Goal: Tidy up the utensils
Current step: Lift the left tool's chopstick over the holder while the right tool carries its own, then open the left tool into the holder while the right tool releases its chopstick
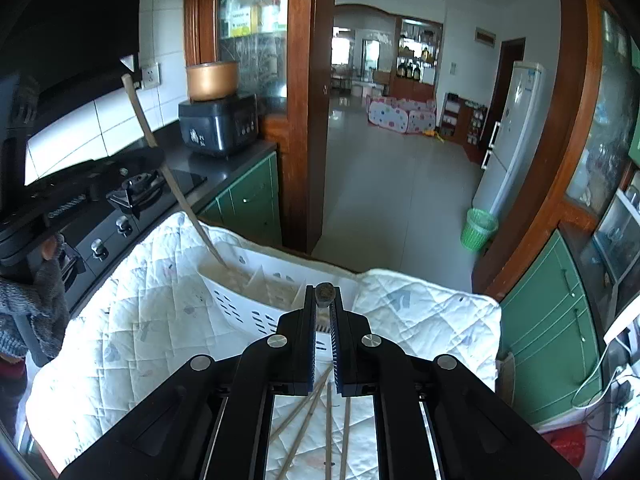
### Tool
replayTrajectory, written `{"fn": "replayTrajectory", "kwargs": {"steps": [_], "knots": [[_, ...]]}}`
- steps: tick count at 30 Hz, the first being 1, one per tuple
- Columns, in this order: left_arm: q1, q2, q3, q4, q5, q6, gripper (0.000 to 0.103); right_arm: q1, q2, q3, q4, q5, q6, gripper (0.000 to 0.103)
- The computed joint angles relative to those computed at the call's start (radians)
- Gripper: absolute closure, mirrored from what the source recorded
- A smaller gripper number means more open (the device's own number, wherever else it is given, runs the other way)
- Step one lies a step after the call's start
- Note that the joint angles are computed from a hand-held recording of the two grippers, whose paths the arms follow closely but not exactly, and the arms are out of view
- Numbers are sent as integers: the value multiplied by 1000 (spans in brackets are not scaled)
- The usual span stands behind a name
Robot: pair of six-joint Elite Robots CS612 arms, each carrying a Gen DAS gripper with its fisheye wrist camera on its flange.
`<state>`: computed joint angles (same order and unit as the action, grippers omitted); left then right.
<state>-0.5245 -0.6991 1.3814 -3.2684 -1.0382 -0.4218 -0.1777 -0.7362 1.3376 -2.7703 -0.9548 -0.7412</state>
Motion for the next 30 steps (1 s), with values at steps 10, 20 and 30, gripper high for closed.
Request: {"fn": "replayTrajectory", "kwargs": {"steps": [10,20,30], "knots": [[27,49,-30,111,-78,-62,97,15,46,-41,55,-30,25,96],[16,38,-3,79,-64,-52,94,2,53,-40,29,10,67,83],[-33,-21,133,-58,-27,-17,76,-47,2,78,-125,61,103,77]]}}
